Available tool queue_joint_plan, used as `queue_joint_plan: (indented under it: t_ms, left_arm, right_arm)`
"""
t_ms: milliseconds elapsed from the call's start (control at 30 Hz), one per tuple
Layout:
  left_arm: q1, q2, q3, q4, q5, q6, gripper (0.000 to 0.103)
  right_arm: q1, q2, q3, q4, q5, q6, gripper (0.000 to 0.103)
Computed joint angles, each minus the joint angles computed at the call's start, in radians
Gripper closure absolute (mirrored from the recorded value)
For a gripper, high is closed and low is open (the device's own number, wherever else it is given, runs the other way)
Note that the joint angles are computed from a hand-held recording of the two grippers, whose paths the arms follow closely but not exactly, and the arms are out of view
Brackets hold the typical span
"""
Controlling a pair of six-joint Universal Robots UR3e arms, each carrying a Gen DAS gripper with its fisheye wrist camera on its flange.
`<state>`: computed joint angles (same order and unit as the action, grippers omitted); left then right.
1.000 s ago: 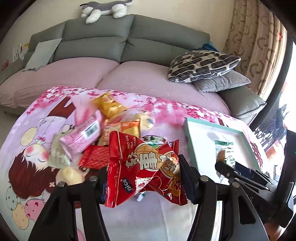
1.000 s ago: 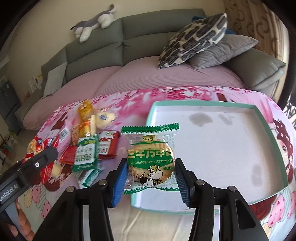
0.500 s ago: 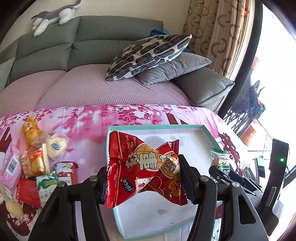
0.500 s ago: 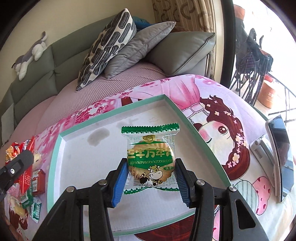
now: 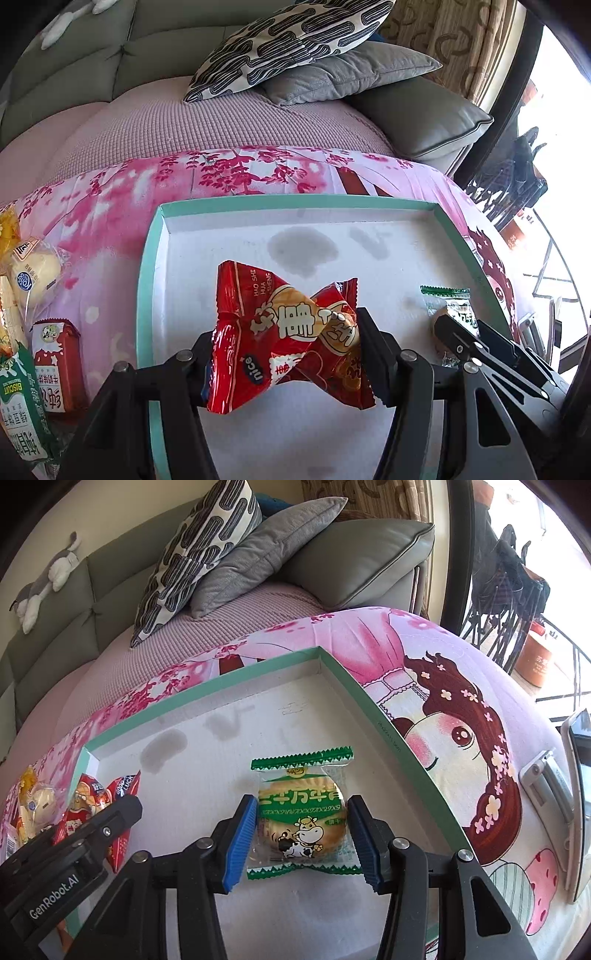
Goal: Organize snacks
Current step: 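Carry both snacks into the teal-rimmed tray and open both grippers, then move both grippers back from the tray to the snack pile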
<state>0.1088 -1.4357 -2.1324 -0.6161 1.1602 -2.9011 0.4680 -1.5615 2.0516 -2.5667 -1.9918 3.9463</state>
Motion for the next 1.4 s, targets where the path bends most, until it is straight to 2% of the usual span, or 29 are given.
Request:
queue_joint_plan:
  t_ms: [100,167,267,300,433,500,533,567,800,933,1067,1267,1300,1333,1400]
  left_arm:
    - [-0.016,-0.026,0.024,-0.009,0.020,-0.023,0.034]
    - [-0.025,-0.028,0.029,-0.007,0.037,-0.036,0.032]
    - [-0.024,0.003,0.020,-0.022,0.046,-0.042,0.024]
    - [-0.020,0.022,0.015,-0.037,0.046,-0.043,0.020]
    - [0.031,0.151,-0.028,-0.101,0.013,-0.029,0.012]
    - [0.057,0.218,-0.047,-0.127,0.003,-0.021,0.008]
    - [0.076,0.257,-0.063,-0.140,-0.001,-0.018,0.002]
    - [0.102,0.300,-0.080,-0.156,-0.012,-0.013,0.001]
    - [0.357,0.589,-0.147,-0.433,-0.129,0.143,0.001]
    - [0.549,0.749,-0.152,-0.666,-0.216,0.309,0.001]
    - [0.698,0.835,-0.137,-0.834,-0.273,0.439,0.001]
    - [0.796,0.846,-0.123,-0.941,-0.307,0.539,0.001]
    - [0.807,0.847,-0.124,-0.950,-0.307,0.550,0.001]
    - [0.823,0.850,-0.123,-0.966,-0.311,0.564,0.001]
    - [0.852,0.852,-0.120,-0.993,-0.319,0.588,0.001]
  right_arm:
    - [0.022,0.023,-0.039,0.053,-0.041,-0.002,0.049]
    - [0.016,0.013,-0.034,0.058,-0.028,-0.002,0.047]
    - [0.021,-0.001,-0.060,0.125,-0.033,-0.001,0.032]
    - [0.027,-0.004,-0.074,0.154,-0.040,0.003,0.027]
    - [0.020,-0.055,-0.065,0.188,-0.006,0.012,0.023]
    - [0.043,-0.055,-0.094,0.246,-0.024,0.013,0.016]
    - [0.061,-0.049,-0.115,0.278,-0.042,0.017,0.015]
    - [0.076,-0.044,-0.131,0.304,-0.054,0.019,0.015]
    - [0.135,-0.040,-0.167,0.350,-0.051,0.035,0.015]
    - [0.128,-0.052,-0.140,0.289,0.007,0.054,0.016]
    - [0.157,-0.015,-0.171,0.302,-0.016,0.080,0.016]
    - [0.176,0.012,-0.167,0.225,-0.018,0.066,0.015]
    - [0.178,0.014,-0.166,0.216,-0.022,0.067,0.010]
    - [0.175,0.014,-0.164,0.209,-0.019,0.069,0.000]
    - [0.171,0.009,-0.150,0.180,-0.016,0.078,0.000]
